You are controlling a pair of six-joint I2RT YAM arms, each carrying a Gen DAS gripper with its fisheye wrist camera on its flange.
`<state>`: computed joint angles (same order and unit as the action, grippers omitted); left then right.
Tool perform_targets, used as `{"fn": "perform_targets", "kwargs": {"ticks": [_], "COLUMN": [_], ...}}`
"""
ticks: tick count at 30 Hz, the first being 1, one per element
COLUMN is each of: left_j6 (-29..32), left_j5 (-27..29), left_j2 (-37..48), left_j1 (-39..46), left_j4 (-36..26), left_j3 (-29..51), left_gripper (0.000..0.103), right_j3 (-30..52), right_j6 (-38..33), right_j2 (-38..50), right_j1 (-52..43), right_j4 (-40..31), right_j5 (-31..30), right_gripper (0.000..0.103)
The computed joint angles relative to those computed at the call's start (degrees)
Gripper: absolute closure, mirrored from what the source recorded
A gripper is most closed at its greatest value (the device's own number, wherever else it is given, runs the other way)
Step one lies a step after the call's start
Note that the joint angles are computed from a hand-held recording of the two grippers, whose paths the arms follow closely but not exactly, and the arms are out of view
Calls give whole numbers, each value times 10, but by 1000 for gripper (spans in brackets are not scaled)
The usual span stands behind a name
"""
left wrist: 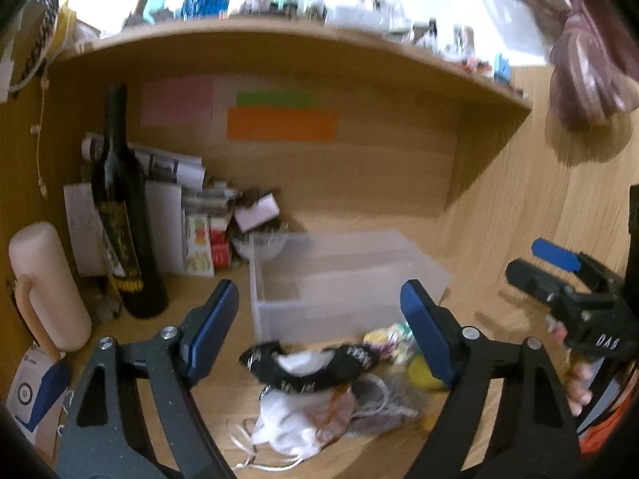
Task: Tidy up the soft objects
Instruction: 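Grasp the black-and-white mask with the left tool while the right tool grasps the green knitted glove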
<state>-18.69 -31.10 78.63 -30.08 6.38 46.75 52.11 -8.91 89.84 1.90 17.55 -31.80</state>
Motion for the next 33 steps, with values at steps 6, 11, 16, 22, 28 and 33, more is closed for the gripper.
{"fn": "perform_targets", "kwargs": {"ticks": [6,11,16,22,28,33], "left_j6": [-25,-34,-24,-10,-10,-10], "left_j5": [48,90,110,134,145,146], "left_j2": [42,84,117,132,131,121], "left_j1": [23,38,38,45,53,62], "left_j4": [-25,-33,-37,-46,-56,-69], "left_j3": [0,18,37,50,51,60], "left_gripper": [19,19,32,61,77,83], "right_j3": [36,62,97,133,141,141], "right_j6": [-49,-77,-97,-108,-103,-90], "right_j2": [41,80,119,150,158,155], "right_j1": [6,8,5,6,-3,-7], "right_j4": [-86,-144,-207,-250,-252,-236], "right_j5": [2,2,-16,-29,-51,-57], "right_gripper": [18,24,36,59,86,93]}}
